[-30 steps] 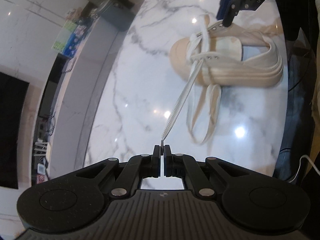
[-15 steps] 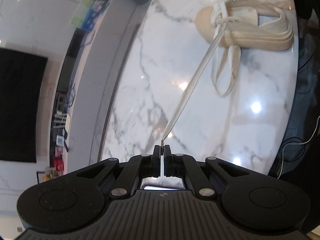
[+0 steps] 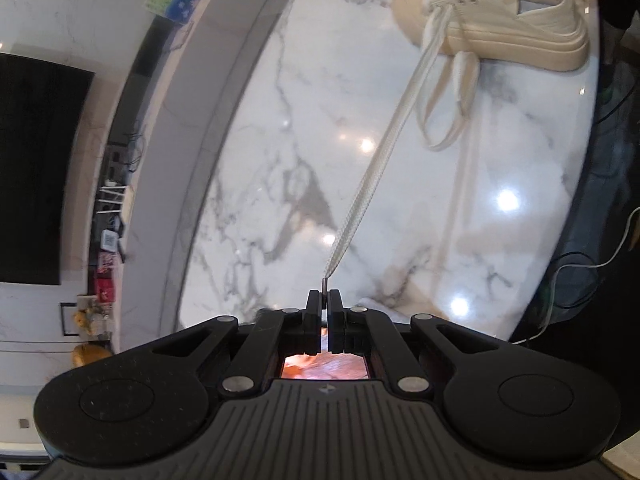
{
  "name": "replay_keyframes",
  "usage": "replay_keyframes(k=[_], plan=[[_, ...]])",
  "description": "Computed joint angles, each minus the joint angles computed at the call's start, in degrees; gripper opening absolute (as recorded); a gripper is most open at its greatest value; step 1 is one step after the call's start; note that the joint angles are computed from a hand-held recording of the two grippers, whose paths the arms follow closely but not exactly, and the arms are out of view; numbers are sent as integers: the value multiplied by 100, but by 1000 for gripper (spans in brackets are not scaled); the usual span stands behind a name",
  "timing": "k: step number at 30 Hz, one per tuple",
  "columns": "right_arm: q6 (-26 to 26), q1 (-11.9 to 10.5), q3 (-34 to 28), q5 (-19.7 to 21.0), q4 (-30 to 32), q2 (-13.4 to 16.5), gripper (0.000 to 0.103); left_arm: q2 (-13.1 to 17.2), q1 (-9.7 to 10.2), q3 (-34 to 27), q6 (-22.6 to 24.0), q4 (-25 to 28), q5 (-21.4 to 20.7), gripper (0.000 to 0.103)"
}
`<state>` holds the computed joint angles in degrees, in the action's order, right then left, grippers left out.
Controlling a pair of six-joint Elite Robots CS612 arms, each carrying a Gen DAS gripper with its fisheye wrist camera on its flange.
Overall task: Lace up shoes with both hands
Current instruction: 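Pull the lace through and draw it taut away from the sneaker with the left gripper, then release the lace and move the left gripper back toward the sneaker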
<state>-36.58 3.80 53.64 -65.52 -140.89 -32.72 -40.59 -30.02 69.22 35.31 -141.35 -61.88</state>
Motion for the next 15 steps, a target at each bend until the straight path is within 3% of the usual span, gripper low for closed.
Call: replay_keyframes(k=[3, 9, 15], plan=[[11, 5, 6, -32, -4, 2, 22, 52, -10, -53, 46, 54, -235, 2], [35, 15, 17, -97, -13, 7, 23, 247, -12, -234, 104, 159, -626, 3], [67, 24, 27, -159, -22, 12, 24, 487, -5, -472, 175, 165, -1102, 13]])
